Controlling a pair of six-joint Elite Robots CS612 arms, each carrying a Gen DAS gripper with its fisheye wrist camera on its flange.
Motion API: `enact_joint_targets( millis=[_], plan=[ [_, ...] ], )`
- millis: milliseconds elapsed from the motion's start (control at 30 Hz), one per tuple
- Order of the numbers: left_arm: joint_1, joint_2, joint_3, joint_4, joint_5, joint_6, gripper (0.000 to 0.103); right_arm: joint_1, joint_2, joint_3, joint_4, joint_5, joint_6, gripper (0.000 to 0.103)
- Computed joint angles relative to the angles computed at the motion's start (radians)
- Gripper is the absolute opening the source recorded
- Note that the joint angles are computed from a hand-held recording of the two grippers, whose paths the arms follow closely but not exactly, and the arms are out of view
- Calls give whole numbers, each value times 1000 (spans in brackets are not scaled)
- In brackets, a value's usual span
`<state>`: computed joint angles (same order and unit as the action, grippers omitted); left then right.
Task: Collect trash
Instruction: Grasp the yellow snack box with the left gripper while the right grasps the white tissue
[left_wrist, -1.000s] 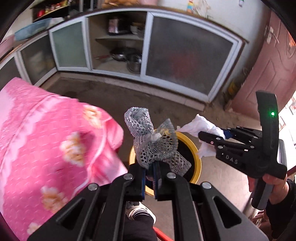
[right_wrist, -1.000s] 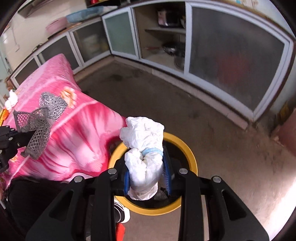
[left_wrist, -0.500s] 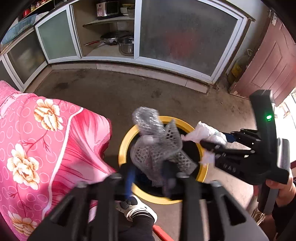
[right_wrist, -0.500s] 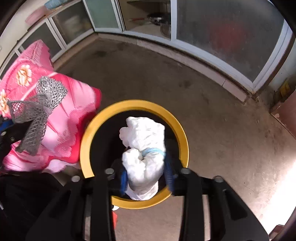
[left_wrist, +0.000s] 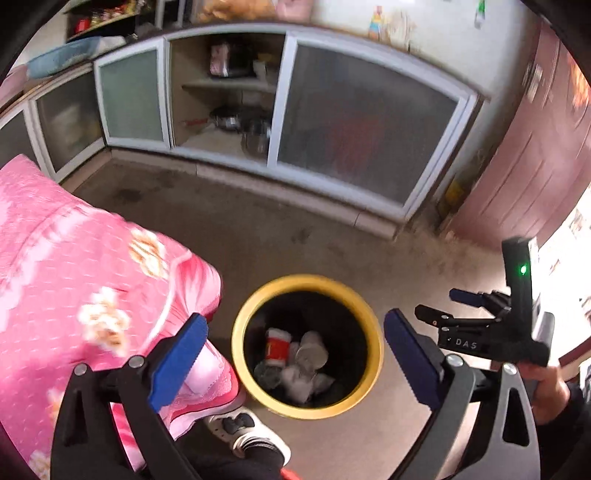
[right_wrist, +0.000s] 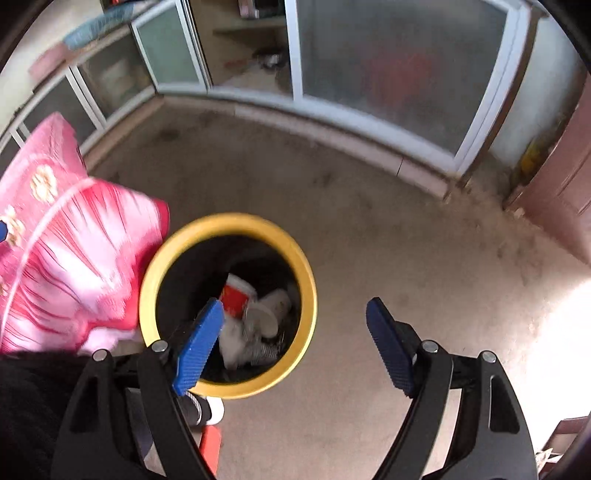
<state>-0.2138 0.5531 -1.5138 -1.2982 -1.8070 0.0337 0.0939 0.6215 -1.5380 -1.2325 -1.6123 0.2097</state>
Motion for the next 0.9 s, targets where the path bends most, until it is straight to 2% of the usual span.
enact_joint_targets(
  millis=[100,267,300,400,500,600,700,833,900],
  plan=[
    [24,6,-56,-36,17,-32,95,13,-2,-17,-115,7,-41,76],
    [88,15,-163,-30,98,-117,95,55,-41,35,-292,126,-146,77],
    [102,19,-185,-28,131,-131,95,68,-51,55,-321,143,-167,77],
    [146,33,-258,-7,299,-178,95,111,-106,155,-393,262,-223,77],
    [189,38,-300,26,400,-232,95,156,-164,270,-446,357,-260,77],
    [240,34,-320,78,516,-278,95,202,-213,378,-513,420,-311,77],
    [277,27,-312,124,599,-307,95,238,-264,486,-569,454,-342,77],
    [307,27,-280,110,647,-308,95,279,-327,623,-627,465,-373,77],
    [315,23,-257,109,644,-311,95,295,-352,678,-646,451,-386,77]
  ],
)
